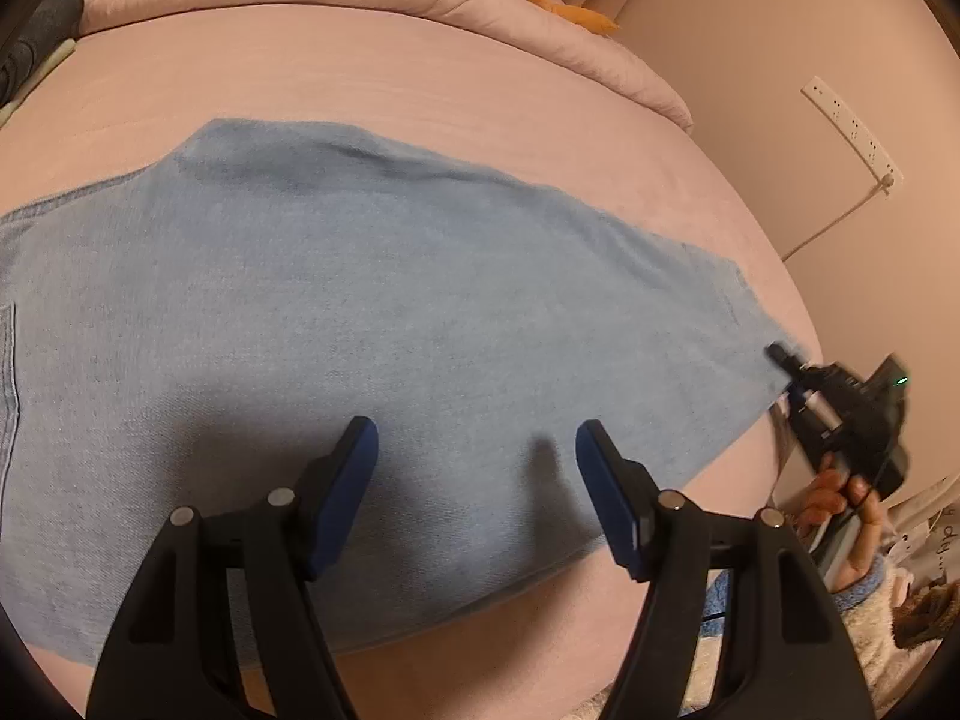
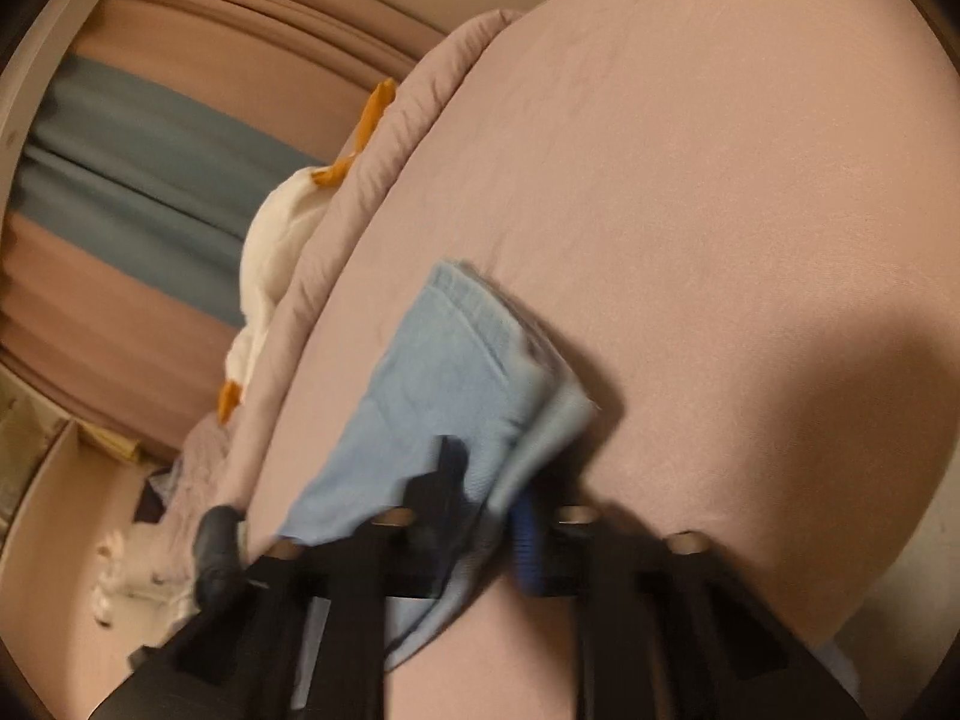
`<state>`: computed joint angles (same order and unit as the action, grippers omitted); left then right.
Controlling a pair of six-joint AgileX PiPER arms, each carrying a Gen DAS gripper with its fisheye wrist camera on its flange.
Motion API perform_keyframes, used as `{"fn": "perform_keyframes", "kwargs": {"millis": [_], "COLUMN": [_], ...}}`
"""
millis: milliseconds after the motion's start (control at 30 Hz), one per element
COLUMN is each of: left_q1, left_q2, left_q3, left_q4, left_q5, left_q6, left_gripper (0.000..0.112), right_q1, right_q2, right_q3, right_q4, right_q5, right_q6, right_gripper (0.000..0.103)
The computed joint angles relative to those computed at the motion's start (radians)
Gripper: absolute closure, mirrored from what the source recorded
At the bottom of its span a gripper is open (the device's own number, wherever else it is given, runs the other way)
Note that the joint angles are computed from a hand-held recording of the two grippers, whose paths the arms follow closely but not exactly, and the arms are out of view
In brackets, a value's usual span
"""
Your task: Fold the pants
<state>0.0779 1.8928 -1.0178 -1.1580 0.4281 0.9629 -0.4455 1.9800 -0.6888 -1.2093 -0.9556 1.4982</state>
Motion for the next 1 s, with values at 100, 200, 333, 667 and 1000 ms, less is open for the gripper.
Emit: {"fn": "perform_keyframes", "kwargs": {"millis": [100, 200, 333, 667, 1000], "left_q1": [-0.003, 0.06, 0.131, 0.177, 0.268], "left_q2": [0.001, 0.018, 0.054, 0.28, 0.154], "left_q3": [-0.021, -0.049, -0.075, -0.244, -0.169], "left_q4": [0.055, -0.067, -0.29, -0.38, -0.27], "left_q5": [0.009, 0.176, 0.416, 0.642, 0.497], "left_q6": [-0.074, -0.021, 0.094, -0.004, 0.092], "left_gripper": [0.044, 0.044, 0.038, 0.033, 0.093], "right_q1": [0.028, 0.13, 0.36, 0.841, 1.102], "right_q2": [-0.091, -0.224, -0.365, -0.323, -0.263], "right_q3": [0.043, 0.073, 0.095, 0.072, 0.023], "right_q4": [0.055, 0.12, 0.275, 0.778, 1.232], "right_q5": [0.021, 0.109, 0.286, 0.477, 0.505], "right_q6": [-0.088, -0.214, -0.459, -1.061, -1.649], "right_gripper": [0.091, 0.091, 0.091, 0.091, 0.091]}}
